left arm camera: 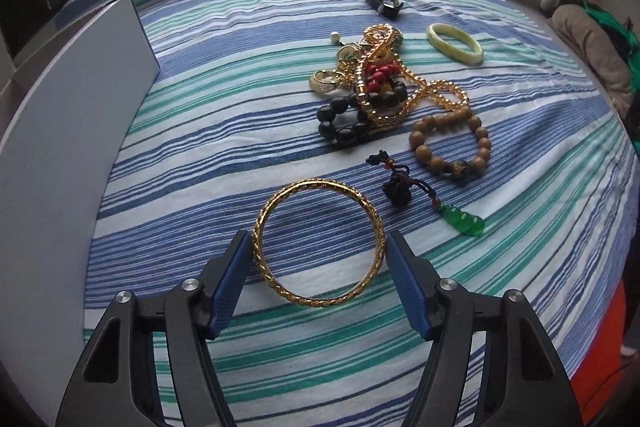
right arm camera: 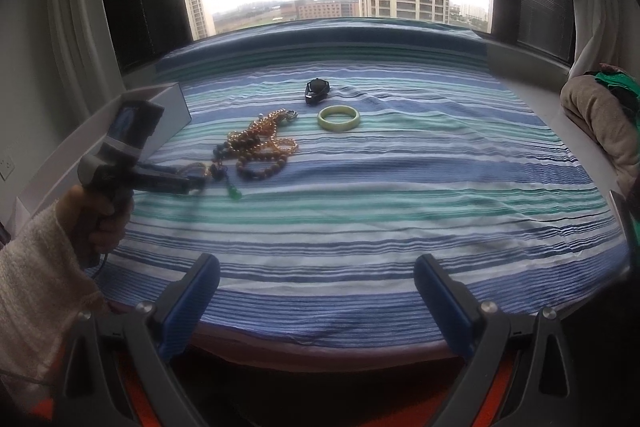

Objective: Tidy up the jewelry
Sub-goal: 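Lower the left tool onto the gold bangle and close it, then grasp the black-bead green jade pendant with the right tool while the left carries the bangle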

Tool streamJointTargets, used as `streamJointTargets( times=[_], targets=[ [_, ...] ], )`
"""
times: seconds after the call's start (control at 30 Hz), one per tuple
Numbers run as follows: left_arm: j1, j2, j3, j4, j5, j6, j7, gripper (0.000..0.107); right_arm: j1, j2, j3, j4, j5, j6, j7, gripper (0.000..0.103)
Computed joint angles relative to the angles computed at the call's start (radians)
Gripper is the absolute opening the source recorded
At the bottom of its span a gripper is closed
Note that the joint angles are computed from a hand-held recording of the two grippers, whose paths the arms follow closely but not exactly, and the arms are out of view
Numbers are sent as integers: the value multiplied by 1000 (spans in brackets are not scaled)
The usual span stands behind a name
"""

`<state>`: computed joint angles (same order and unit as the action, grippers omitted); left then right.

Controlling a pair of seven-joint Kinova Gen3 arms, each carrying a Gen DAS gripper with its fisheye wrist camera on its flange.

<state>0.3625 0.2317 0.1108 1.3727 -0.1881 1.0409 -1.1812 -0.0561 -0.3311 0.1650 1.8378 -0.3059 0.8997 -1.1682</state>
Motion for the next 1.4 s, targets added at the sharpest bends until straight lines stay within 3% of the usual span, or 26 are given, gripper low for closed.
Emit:
streamJointTargets(
  times=[0.23, 0.37, 0.47, 0.5, 0.53, 0.63, 0.73, 1.0, 1.07, 1.13, 1.2, 1.4],
  targets=[
    [-10, -127, 3, 118, -9, -12, 102, 69, -23, 56, 44, -61, -49, 76, 79, 99],
    [-27, -198, 25, 181, -15, -4, 163, 69, -32, 170, 91, -183, -157, 199, 233, 99],
    [-36, -251, 48, 222, -43, 7, 215, 69, -11, 270, 80, -283, -210, 235, 298, 99],
    [-40, -267, 57, 233, -52, 8, 230, 69, -5, 301, 69, -309, -227, 234, 321, 96],
    [-44, -280, 65, 241, -59, 9, 243, 69, -1, 334, 52, -337, -236, 235, 340, 83],
    [-59, -307, 81, 257, -60, 18, 266, 69, 8, 467, -8, -450, -261, 307, 373, 62],
    [-73, -322, 91, 263, -52, 26, 272, 69, 3, 582, -100, -538, -250, 355, 390, 61],
    [-92, -360, 117, 260, -55, 53, 311, 69, -90, 703, -226, -580, -130, 233, 352, 61],
    [-98, -369, 119, 258, -50, 60, 318, 69, -128, 721, -233, -589, -50, 200, 305, 57],
    [-105, -380, 122, 254, -49, 71, 326, 69, -153, 748, -228, -614, 19, 196, 255, 30],
    [-112, -394, 126, 239, -50, 95, 333, 69, -128, 755, -250, -625, 25, 194, 224, 14],
    [-151, -461, 137, 161, -68, 176, 329, 69, -21, 757, -311, -770, -112, 360, 174, 13]
  ],
)
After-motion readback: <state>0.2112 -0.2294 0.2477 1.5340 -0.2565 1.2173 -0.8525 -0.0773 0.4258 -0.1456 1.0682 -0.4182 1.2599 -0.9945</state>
